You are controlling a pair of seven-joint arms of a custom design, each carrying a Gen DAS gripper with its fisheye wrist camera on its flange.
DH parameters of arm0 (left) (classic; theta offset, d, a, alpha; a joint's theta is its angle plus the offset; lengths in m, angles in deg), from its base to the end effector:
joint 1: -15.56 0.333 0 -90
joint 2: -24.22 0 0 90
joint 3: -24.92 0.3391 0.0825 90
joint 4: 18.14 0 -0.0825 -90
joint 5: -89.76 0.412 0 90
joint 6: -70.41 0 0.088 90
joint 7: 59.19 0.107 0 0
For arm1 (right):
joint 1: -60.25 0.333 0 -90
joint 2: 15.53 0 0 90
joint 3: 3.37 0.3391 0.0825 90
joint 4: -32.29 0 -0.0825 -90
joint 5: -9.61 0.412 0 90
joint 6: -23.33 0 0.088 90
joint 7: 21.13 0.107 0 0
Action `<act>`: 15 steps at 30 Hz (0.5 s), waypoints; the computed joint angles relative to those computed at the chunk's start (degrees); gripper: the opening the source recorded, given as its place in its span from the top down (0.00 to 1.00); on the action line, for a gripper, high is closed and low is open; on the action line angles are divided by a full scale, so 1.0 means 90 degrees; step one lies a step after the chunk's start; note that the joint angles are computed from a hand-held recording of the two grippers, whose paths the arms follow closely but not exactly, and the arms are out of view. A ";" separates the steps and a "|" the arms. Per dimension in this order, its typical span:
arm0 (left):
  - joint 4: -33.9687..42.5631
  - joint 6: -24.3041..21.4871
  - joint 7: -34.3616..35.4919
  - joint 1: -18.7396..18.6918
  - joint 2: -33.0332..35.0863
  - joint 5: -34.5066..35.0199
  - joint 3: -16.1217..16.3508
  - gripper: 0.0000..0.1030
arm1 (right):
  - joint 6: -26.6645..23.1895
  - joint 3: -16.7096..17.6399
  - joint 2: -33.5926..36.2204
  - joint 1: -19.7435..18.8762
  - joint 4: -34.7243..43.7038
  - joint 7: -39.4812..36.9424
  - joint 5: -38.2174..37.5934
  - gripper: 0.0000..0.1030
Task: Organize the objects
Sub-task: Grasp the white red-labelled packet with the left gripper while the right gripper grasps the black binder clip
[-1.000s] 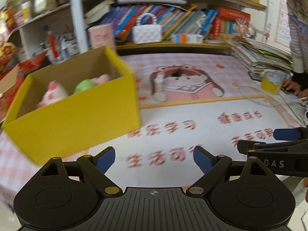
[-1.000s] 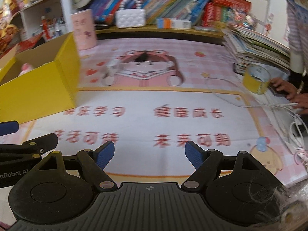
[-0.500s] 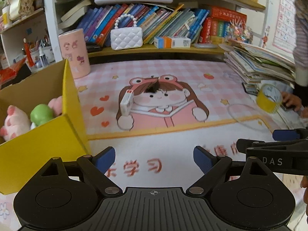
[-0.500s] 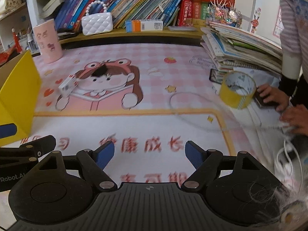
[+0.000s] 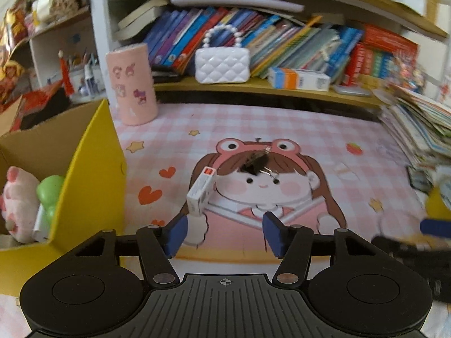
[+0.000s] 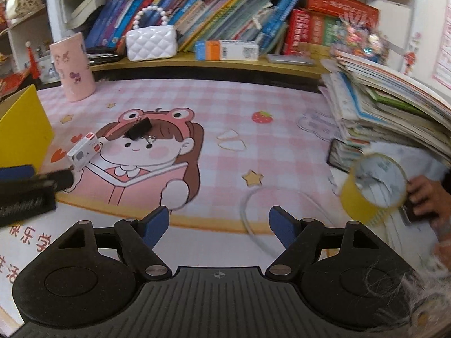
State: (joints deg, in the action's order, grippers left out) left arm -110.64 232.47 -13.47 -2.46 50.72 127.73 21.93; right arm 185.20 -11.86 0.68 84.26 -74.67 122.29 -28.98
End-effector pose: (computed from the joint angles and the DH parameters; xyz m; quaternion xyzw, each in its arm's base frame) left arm 0.6986 -0.2945 0.4457 -0.6026 0.6897 -0.2993 0.2678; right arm 0.6570 0.2239 0.4422 -0.6320 0.6761 -0.2717 0.2640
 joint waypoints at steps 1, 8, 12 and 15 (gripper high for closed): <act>0.0202 -0.0118 -0.0069 -0.0036 0.0138 -0.0020 0.0037 0.44 | 0.0096 0.0081 0.0080 -0.0105 0.0062 -0.0223 0.0157 0.26; 0.1763 -0.1064 0.0030 -0.0196 0.1204 -0.0098 0.0185 0.48 | 0.0975 0.0561 0.0726 -0.0688 0.0570 -0.2242 0.1512 0.26; 0.2604 -0.1524 0.0510 -0.0299 0.1801 -0.0076 0.0227 0.53 | 0.1242 0.1146 0.1165 -0.1195 0.0988 -0.3497 0.2211 0.26; 0.3076 -0.1828 0.0848 -0.0297 0.2121 -0.0254 0.0184 0.60 | 0.1391 0.1579 0.1556 -0.1549 0.1389 -0.4397 0.2511 0.26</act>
State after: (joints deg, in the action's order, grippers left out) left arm -82.96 216.01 -5.84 -5.13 69.81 125.44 23.58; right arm 197.71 2.35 14.68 70.32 -62.17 82.72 -6.37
